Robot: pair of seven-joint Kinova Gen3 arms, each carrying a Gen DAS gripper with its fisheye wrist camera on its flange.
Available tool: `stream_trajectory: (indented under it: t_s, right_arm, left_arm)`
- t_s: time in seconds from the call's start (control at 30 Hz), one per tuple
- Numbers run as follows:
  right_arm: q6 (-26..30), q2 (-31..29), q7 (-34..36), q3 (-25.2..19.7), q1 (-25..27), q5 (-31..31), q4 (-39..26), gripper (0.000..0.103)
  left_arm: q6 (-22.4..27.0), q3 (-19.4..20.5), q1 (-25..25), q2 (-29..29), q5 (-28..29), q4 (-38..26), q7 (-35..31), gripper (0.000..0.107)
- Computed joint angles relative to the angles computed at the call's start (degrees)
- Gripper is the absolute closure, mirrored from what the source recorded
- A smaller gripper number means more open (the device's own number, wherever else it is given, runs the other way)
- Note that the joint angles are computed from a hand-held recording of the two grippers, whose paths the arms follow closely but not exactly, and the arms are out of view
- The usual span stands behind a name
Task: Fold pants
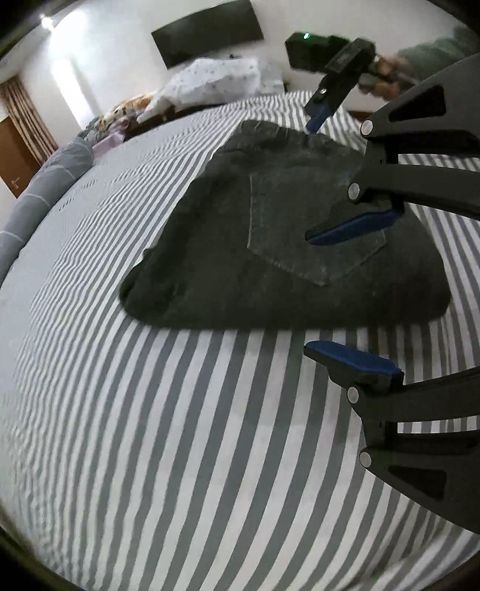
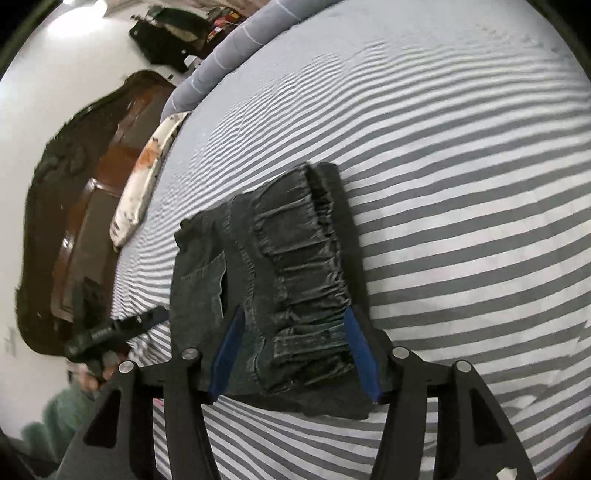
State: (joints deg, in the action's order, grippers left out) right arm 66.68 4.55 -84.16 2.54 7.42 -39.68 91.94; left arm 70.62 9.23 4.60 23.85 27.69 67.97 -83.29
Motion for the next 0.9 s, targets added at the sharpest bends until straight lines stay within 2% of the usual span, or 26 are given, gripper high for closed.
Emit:
stream_trajectory:
  t_s: [0.1,0.27,0.47,0.6,0.73,0.77,0.83,0.9]
  right_arm:
    - [0.31,1.83,0.01,1.64,0.12,-0.89,-0.22,0.04]
    - [3.06,6.91,5.61,-0.19,5.1,-7.37,0.41,0.04]
    - [6.57,12.15,15.36,-2.38,10.14,-16.69,1.04,0.04]
    - [7.82,15.18,17.84,-3.86,10.75,-19.23,-0.32,0.04]
    - [6.47,16.19,17.74,-5.03,8.87,-17.65,-2.64,0.04]
    - [6.19,15.95,17.68,-5.23,8.62,-17.27,-2.73,0.041]
    - [5.9,15.0,16.19,-5.14,8.09,-16.02,-2.37,0.057]
    - [5.11,13.85,14.78,-4.89,7.5,-14.84,-1.71,0.067]
  left_arm:
    - [0.45,-0.14,1.12,1.23,-1.37,-1.49,1.13,0.053]
    - [0.16,0.5,0.76,2.07,-0.65,-1.37,-0.01,0.053]
    - [-0.96,1.54,-1.19,2.4,3.03,0.02,-4.07,0.053]
    - [-2.18,1.53,-1.16,2.91,3.91,0.33,-5.06,0.053]
    - [-3.09,1.3,-0.29,3.84,3.54,-0.83,-4.03,0.053]
    - [-3.31,1.22,0.14,3.94,3.09,-1.15,-3.52,0.052]
    - [-2.98,0.69,1.59,4.17,1.15,-2.55,-1.34,0.052]
    - [-2.98,0.18,3.27,3.84,-1.35,-3.19,0.55,0.055]
